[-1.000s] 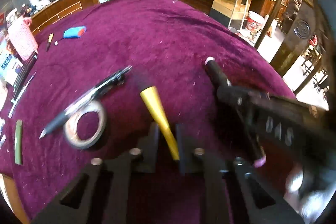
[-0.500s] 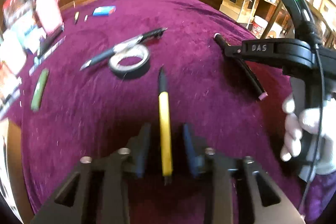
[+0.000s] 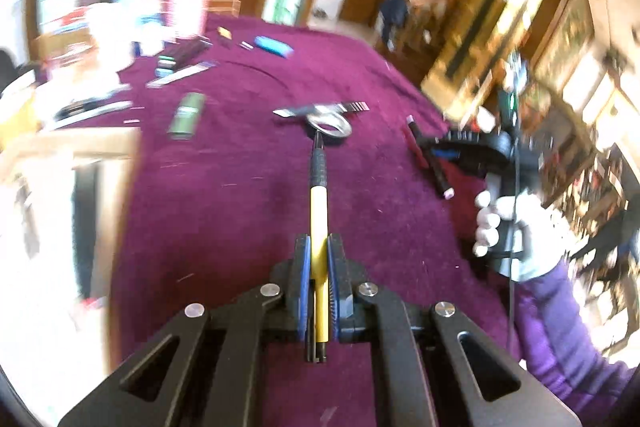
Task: Organize rigid objects
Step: 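Carry the yellow pen and black marker into the tray and open both tools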
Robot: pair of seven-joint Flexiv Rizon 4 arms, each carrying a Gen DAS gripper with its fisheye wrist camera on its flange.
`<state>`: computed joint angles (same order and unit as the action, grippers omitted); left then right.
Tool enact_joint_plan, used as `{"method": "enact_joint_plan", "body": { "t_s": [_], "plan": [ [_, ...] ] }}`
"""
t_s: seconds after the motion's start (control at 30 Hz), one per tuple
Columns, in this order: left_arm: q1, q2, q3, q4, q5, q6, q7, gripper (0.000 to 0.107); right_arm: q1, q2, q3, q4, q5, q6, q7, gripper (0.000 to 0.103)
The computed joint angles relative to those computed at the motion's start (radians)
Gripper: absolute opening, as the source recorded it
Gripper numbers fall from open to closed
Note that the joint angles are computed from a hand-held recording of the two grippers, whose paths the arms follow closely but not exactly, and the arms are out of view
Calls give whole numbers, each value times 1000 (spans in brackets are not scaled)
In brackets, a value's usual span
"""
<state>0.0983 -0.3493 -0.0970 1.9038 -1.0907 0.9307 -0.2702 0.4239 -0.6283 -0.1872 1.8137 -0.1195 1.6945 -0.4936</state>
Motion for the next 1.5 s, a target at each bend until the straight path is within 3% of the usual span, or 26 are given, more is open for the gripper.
{"method": "enact_joint_plan", "body": {
  "t_s": [0.1, 0.2, 0.3, 0.4, 0.53, 0.7, 0.87, 1.03, 1.1, 1.37, 1.5],
  "plan": [
    [50, 52, 30, 34, -102, -14, 39, 8, -19, -11, 37, -8, -1, 87, -47, 15],
    [86, 58, 66, 32, -167, 1, 48, 8, -69, -19, 126, -36, -6, 87, -79, 15],
    [130, 37, 98, 14, -185, 9, 6, 8, -74, -13, 166, -52, -8, 58, -92, 15],
    [176, -4, 111, -16, -169, 15, -61, 8, -125, -22, 278, -77, -15, 64, -102, 16],
    [223, -61, 110, -54, -111, 35, -150, 8, -120, -31, 347, -116, -36, 50, -116, 16],
    [254, -120, 99, -88, 31, 74, -250, 9, -131, -81, 473, -223, -82, -9, -156, 16],
    [251, -127, 80, -82, 107, 177, -297, 11, -153, -179, 656, -390, -109, -115, -266, 16],
    [281, -99, 15, -42, 38, 205, -193, 43, -141, -288, 813, -565, -99, -255, -399, 17],
    [283, -77, 2, -19, -32, 222, -139, 51, -117, -336, 864, -646, -96, -329, -455, 17],
    [289, -23, 63, 5, -258, 126, -65, 62, 16, -454, 913, -903, -76, -606, -618, 17],
    [280, -18, 92, 2, -294, 101, -63, 62, 94, -499, 860, -1028, -80, -738, -644, 17]
  ]
}}
